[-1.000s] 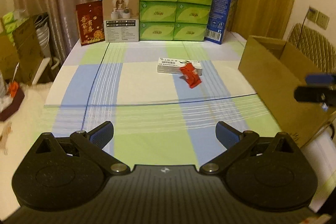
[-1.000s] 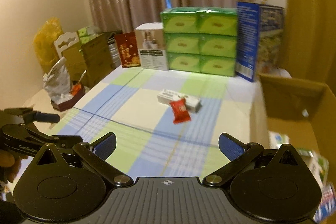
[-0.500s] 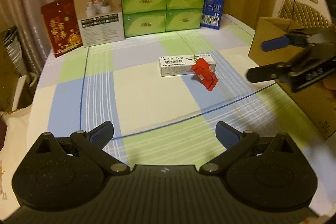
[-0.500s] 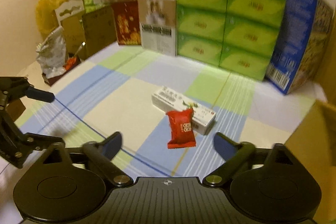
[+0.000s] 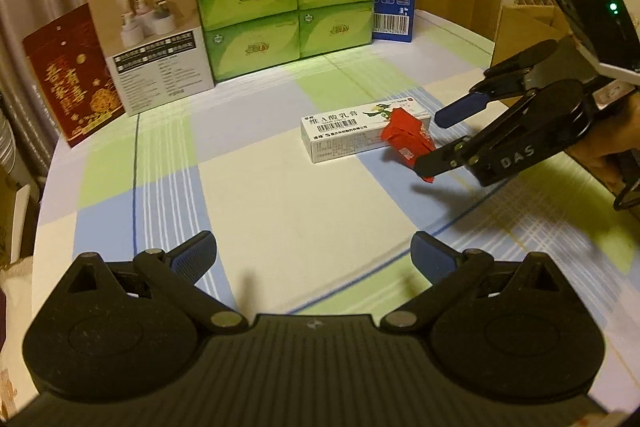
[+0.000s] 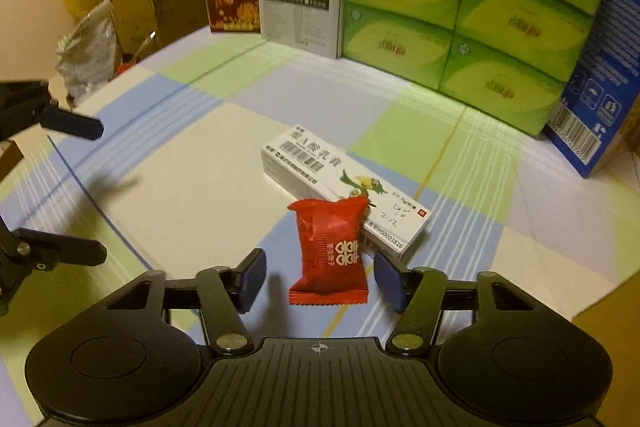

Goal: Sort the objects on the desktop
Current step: 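Grasp the red candy packet with the right tool, then grasp the white medicine box with the left tool while the right tool holds the candy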

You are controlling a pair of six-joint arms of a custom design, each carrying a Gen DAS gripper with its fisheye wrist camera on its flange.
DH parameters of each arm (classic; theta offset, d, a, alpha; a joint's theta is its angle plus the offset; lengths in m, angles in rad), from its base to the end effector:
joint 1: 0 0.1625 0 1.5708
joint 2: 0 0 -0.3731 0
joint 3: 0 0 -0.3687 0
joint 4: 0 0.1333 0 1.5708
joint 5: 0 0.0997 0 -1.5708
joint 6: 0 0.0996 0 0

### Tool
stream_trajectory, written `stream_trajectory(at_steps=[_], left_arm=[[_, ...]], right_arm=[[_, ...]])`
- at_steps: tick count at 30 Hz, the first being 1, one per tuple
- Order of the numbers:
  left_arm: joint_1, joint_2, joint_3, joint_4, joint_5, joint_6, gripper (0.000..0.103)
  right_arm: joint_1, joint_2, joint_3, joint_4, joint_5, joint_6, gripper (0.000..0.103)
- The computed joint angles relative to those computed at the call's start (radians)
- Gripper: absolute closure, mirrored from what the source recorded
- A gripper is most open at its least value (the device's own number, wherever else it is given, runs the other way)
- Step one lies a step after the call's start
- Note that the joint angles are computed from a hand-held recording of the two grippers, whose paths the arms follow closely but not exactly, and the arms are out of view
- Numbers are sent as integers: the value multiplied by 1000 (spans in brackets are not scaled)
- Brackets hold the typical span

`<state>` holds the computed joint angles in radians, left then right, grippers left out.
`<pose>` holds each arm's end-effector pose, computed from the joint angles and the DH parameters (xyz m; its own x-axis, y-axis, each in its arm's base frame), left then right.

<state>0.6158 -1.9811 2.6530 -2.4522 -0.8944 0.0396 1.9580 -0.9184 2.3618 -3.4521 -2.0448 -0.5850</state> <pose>-0.0939 -0.3061 0.2199 -0.5247 0.5833 -0.6201 0.8199 0.5423 -0.1836 0.2328 -0.3384 0.0553 -0.5590 -0.5938 0.5788 -0.7804 0.6126 -0.1253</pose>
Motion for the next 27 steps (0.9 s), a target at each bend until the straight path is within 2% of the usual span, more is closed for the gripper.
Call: stream_trajectory(at_steps=[5, 7, 11, 16, 18, 22, 27], left_arm=[[52, 92, -23, -94, -34, 104, 2], [66, 115, -31, -111, -48, 132, 2], [84, 153, -46, -131, -68, 173, 2], [103, 225, -73, -168, -92, 232, 2], [113, 265, -93, -193, -110, 269, 2], [136, 350, -139, -250, -168, 390, 3], [158, 472, -211, -285, -193, 539, 8]], right_arm=[[-15, 13, -14, 0, 12, -10, 61], [-18, 13, -18, 11, 16, -13, 69], [-15, 3, -18, 30, 15, -13, 77], [-7, -49, -14, 99, -5, -16, 78], [-2, -82, -22, 163, -23, -14, 78], [4, -149, -37, 279, -53, -20, 78], [-1, -192, -49, 364, -96, -28, 79]])
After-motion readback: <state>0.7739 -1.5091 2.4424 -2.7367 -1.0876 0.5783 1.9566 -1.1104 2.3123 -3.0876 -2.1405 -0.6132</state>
